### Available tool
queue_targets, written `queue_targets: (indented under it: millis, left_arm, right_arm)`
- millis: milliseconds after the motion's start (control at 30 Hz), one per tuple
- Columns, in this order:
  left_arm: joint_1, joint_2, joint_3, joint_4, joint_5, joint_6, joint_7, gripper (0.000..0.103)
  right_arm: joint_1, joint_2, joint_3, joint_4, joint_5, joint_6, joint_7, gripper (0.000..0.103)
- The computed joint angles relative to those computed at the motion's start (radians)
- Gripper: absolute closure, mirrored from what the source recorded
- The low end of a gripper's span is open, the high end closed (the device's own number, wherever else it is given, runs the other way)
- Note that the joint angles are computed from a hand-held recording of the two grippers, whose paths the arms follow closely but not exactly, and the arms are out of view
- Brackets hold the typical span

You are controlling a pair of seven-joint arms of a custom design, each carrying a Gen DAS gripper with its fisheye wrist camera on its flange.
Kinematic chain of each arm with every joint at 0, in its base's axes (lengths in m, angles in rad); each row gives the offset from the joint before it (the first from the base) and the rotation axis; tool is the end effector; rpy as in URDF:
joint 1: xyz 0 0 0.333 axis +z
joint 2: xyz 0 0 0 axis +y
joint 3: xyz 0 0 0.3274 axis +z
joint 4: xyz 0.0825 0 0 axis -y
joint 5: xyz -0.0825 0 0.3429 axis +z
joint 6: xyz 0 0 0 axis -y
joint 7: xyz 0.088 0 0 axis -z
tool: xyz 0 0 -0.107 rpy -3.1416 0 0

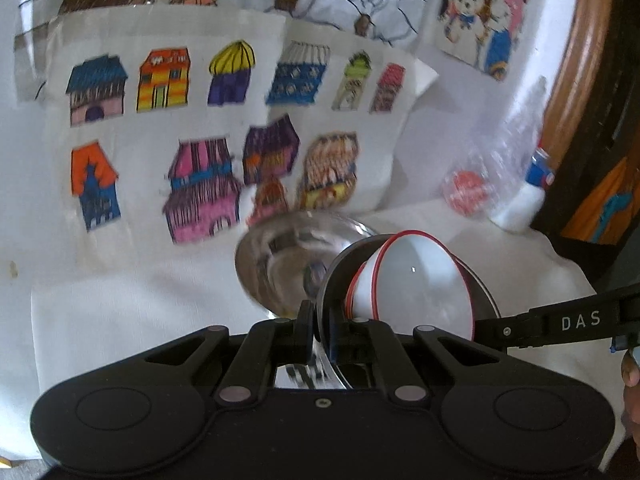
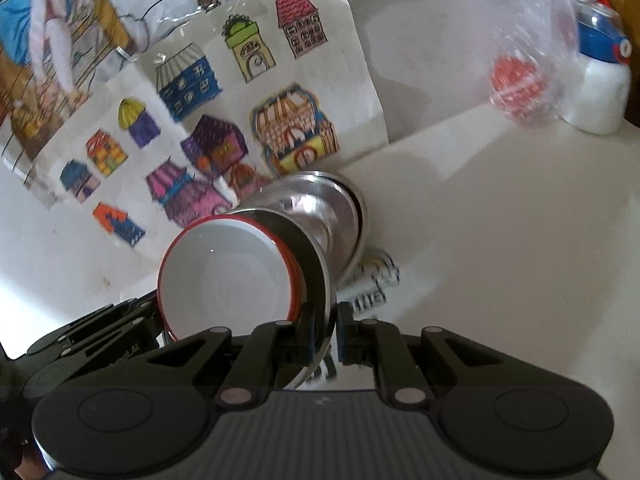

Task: Organize plates and bowls
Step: 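Lift the steel bowl stack with both grippers and carry it over the steel plates, then lower the bowl stack onto the steel plates and open both grippers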

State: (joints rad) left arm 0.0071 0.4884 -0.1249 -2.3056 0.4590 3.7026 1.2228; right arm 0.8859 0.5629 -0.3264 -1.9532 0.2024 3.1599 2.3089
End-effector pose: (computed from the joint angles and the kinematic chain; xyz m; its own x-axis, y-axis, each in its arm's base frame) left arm 0.5375 -0.1167 0.2933 -0.3085 -0.9354 0.1727 -0.6365 0.0680 -0.7683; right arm 0.5420 0.3517 0.3213 -0.1422 -0.9097 -0.3902 -0.7969 0.3391 -0.5000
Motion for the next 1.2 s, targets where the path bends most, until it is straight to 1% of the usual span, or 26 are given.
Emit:
queue_targets:
  millis: [133, 267, 400, 467, 667, 833, 1000, 1200]
  left_arm:
    - [-0.005, 0.032, -0.001, 0.078, -0.013, -0.041, -0.003, 0.097]
    - [-0.019, 0.071, 0.005, 0.153, -0.035, -0.082, 0.000, 0.096]
    - [-0.005, 0.117, -0.012, 0.236, -0.029, -0.143, -0.008, 0.096]
    - [-0.012, 0.133, -0.007, 0.261, -0.035, -0.158, -0.006, 0.096]
    - [0.009, 0.168, -0.026, 0.321, -0.029, -0.204, -0.016, 0.096]
    - [0.016, 0.186, -0.035, 0.354, -0.030, -0.235, -0.020, 0.096]
    - [0.041, 0.199, -0.061, 0.374, -0.022, -0.259, -0.029, 0.097]
    - [0.044, 0.216, -0.070, 0.394, -0.023, -0.276, -0.032, 0.097]
  right_arm:
    - [-0.083, 0.052, 0.058, 0.102, -0.004, -0.041, -0.023, 0.091]
    - [-0.114, 0.102, 0.063, 0.188, -0.027, -0.077, -0.021, 0.091]
    - [-0.173, 0.149, 0.107, 0.269, -0.039, -0.110, -0.025, 0.091]
    - [-0.191, 0.163, 0.121, 0.294, -0.044, -0.119, -0.025, 0.091]
    - [-0.217, 0.202, 0.140, 0.369, -0.072, -0.175, -0.016, 0.091]
    - [-0.223, 0.219, 0.144, 0.400, -0.096, -0.203, 0.001, 0.091]
    - [-0.224, 0.228, 0.145, 0.414, -0.119, -0.222, 0.020, 0.091]
    - [-0.224, 0.237, 0.139, 0.423, -0.139, -0.227, 0.043, 0.091]
